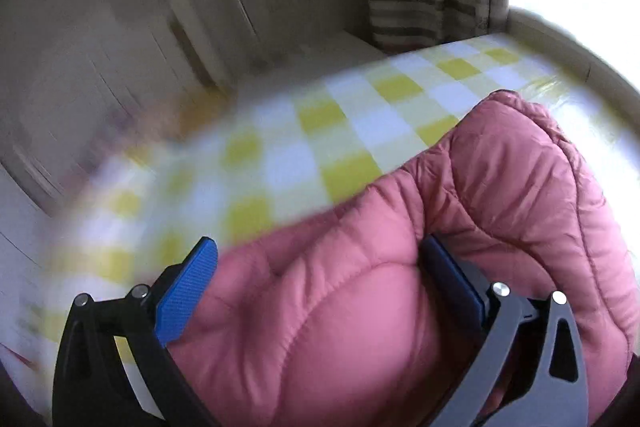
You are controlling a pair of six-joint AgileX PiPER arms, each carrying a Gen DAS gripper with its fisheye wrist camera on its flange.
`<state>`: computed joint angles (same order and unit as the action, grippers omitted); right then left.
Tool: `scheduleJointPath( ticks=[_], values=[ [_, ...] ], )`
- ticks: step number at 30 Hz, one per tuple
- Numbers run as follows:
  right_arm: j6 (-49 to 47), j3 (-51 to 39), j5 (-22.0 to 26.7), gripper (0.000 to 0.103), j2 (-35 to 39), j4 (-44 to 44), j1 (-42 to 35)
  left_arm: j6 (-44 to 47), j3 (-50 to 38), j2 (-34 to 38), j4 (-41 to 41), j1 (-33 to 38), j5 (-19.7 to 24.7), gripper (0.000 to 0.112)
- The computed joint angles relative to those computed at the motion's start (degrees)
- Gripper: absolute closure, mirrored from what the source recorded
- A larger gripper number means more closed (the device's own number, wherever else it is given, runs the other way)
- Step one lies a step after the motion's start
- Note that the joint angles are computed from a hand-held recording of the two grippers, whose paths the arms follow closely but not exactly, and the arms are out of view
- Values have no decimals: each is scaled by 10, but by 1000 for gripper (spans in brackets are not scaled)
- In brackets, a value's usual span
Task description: Fold large clothes
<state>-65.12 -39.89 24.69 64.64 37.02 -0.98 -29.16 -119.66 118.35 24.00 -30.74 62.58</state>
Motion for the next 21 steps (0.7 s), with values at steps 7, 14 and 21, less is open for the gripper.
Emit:
scheduleJointPath(
  ticks=[7,14,21],
  values=[
    [-136,-175,232,21,60,167,-159,9,180,-98,-152,79,-159,11],
    [248,-495,154,41,275,-89,-23,-4,193,-103,-146,73,-173,11],
    [445,-824,411,38,579,-251,34,-34,198,-105,-101,66,-174,11]
  ],
)
